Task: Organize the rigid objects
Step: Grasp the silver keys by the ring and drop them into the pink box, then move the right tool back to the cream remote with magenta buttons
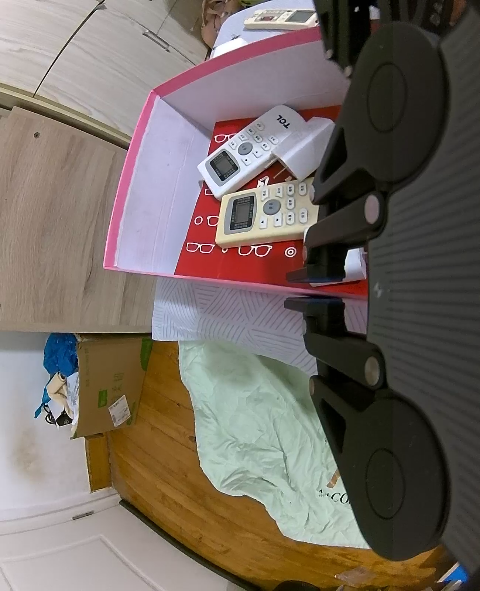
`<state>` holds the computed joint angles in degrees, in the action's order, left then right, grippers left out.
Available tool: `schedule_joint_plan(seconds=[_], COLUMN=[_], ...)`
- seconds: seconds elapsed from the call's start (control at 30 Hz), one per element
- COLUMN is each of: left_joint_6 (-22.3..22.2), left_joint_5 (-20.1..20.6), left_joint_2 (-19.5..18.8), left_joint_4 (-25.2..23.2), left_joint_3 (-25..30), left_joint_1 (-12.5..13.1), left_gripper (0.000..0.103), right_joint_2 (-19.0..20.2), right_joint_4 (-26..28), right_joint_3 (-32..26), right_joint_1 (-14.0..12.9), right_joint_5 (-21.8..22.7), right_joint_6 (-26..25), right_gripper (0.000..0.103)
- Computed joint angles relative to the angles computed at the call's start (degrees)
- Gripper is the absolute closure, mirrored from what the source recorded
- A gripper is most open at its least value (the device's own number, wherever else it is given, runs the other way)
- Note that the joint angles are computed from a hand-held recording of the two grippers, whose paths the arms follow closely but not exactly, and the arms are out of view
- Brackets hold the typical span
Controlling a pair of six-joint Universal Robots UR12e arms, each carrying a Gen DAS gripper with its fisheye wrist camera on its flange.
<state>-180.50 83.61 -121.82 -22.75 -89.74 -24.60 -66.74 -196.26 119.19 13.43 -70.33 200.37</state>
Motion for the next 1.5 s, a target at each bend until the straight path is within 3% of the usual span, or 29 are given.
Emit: schedule_joint_plan(seconds=[0.17,0.4,0.53,0.7,0.9,1.17,1.27,1.33,1.5], left_joint_6=[-0.1,-0.2,-0.2,0.0,0.4,0.3,0.3,0.4,0.2], left_joint_5=[0.0,-0.1,-0.1,0.0,-0.1,-0.3,-0.3,-0.3,-0.4], left_joint_2=[0.0,0.0,0.0,0.0,0.1,0.1,0.1,0.1,0.0], left_joint_4=[-0.1,-0.2,-0.2,-0.2,-0.1,-0.3,-0.3,-0.3,-0.5], left_joint_3=[0.1,0.1,0.1,0.1,0.0,0.1,0.2,0.2,0.3], left_joint_1=[0.0,0.0,0.0,0.0,0.1,0.1,0.1,0.1,0.0], left_gripper=[0.097,0.097,0.097,0.097,0.097,0.097,0.097,0.097,0.097], right_joint_2=[-1.0,-4.7,-8.6,-13.7,-17.0,-16.3,-15.6,-15.2,-14.1], right_joint_4=[-0.4,-0.3,5.5,10.5,14.4,22.7,24.1,26.7,27.3], right_joint_3=[-0.1,2.3,3.8,7.5,12.0,12.1,11.9,11.2,10.7], right_joint_1=[1.2,-0.1,-0.8,-3.8,-8.4,-10.1,-10.3,-10.1,-10.5], right_joint_5=[-6.7,-9.0,-13.8,-17.2,-20.9,-28.9,-30.9,-32.6,-32.2], right_joint_6=[-2.9,-1.0,0.8,4.8,14.6,20.8,22.3,22.9,22.9], right_gripper=[0.079,0.079,0.072,0.054,0.052,0.047,0.038,0.038,0.033])
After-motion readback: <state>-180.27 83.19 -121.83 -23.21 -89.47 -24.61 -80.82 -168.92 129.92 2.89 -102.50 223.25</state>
